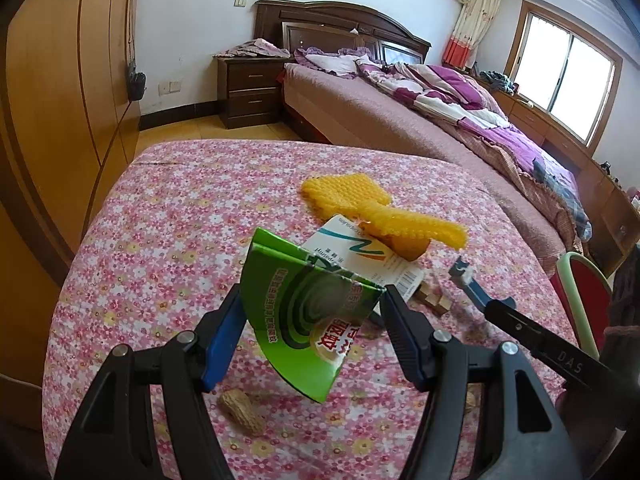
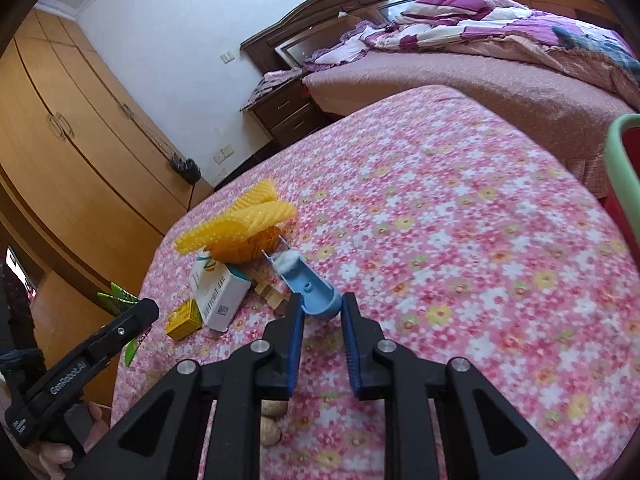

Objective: Collect trash
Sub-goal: 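Grasp the green mosquito-coil box with the left tool while the right tool grasps the blue hook, then carry the green box and blue hook with both tools over the red bin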

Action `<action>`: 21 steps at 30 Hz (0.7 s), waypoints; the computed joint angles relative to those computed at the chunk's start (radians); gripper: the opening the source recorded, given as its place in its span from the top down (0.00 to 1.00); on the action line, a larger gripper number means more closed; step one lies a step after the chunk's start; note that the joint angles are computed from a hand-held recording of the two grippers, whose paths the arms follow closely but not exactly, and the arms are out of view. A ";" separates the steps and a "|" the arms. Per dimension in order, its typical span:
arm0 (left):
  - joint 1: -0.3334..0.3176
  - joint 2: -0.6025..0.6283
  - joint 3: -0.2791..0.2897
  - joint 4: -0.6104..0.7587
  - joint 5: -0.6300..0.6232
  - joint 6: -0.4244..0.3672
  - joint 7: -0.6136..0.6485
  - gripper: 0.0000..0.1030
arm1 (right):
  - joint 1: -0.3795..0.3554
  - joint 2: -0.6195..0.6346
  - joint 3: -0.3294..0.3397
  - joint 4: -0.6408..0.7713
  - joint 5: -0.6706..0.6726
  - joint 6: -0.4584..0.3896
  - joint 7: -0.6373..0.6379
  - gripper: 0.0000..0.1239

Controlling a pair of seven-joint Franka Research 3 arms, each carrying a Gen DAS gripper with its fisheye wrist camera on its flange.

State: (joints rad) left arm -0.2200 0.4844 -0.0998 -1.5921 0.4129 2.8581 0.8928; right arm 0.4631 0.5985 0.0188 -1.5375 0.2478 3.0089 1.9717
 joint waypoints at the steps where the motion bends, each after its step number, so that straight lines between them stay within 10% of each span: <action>1: -0.001 -0.002 -0.002 -0.001 -0.002 0.001 -0.001 0.34 | 0.001 -0.018 -0.002 -0.026 0.003 0.015 0.003 0.83; 16: -0.001 -0.058 -0.057 -0.058 -0.046 0.038 0.052 0.34 | 0.106 -0.277 -0.136 -0.386 0.017 0.201 0.102 0.83; 21: -0.004 -0.073 -0.083 -0.071 -0.077 0.045 0.092 0.34 | 0.271 -0.354 -0.316 -0.501 0.016 0.248 0.159 0.83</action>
State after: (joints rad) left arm -0.2244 0.4110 -0.1831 -1.6628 0.3360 2.9029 0.9846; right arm 0.7343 0.2449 -0.2975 -2.0382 0.2643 3.2573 2.1304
